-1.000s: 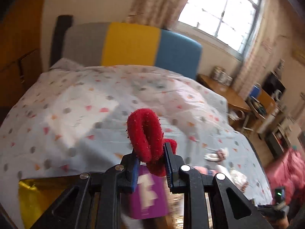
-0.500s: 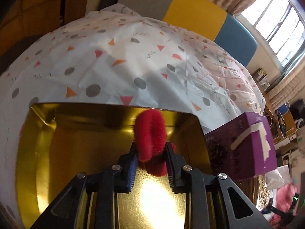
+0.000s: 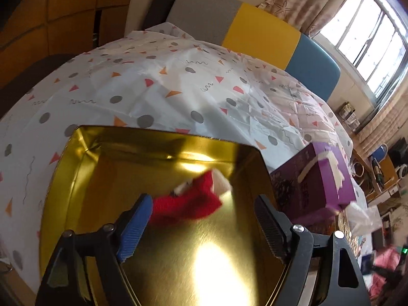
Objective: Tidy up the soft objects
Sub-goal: 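Carry the red sock into the gold tray and open the left tool, then carry the boxed soap into the gold tray and open the right tool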
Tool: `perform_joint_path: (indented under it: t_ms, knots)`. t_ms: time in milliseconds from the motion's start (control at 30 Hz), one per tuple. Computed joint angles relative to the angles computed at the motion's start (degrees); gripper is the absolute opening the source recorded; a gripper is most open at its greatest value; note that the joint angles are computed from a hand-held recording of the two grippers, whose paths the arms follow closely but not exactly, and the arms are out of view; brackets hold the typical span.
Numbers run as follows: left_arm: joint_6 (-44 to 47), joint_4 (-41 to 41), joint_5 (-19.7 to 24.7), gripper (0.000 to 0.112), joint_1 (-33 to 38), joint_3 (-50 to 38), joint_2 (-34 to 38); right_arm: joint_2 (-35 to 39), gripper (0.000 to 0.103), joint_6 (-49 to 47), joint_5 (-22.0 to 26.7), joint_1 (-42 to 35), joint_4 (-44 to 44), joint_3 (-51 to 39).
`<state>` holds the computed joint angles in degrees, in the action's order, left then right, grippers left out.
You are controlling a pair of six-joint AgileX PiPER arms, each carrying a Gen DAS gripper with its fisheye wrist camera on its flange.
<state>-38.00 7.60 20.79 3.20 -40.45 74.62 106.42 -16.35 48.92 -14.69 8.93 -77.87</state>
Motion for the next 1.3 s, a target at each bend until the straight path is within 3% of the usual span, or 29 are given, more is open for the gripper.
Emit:
perform_joint_path:
  t_ms: [167,367,533,667,767,900,1067,1300]
  knots:
    - [-15.79,14.33,1.9,0.083,-4.68,6.09,-6.67,-0.92,0.026,1.91,1.09,4.45,2.62,-6.43]
    - [-25.63,22.72,5.98,0.086,-10.13,9.87,-11.5,4.71,0.026,6.66,5.18,14.99,2.76,-23.01]
    - [-33.94,28.99,11.69,0.092,-15.41,11.39,-15.4,11.47,0.026,11.57,9.52,23.87,3.09,-39.29]
    - [-40.89,34.03,19.01,0.096,-21.39,11.51,-17.83,14.25,0.026,11.45,12.87,31.39,5.33,-48.62]
    - [-45.73,36.85,24.11,0.098,-25.43,11.68,-18.96,12.3,0.026,8.02,12.58,37.08,8.52,-46.37]
    - [-50.25,39.29,30.42,0.103,-29.9,11.55,-18.76,9.02,0.026,3.54,10.0,44.28,12.01,-36.71]
    - [-51.7,39.6,32.45,0.103,-30.74,12.66,-19.93,9.41,0.026,3.13,7.09,52.36,10.51,-28.38]
    - [-56.38,41.3,35.56,0.103,-33.34,14.75,-22.62,16.22,0.028,8.39,7.07,56.95,4.51,-30.72]
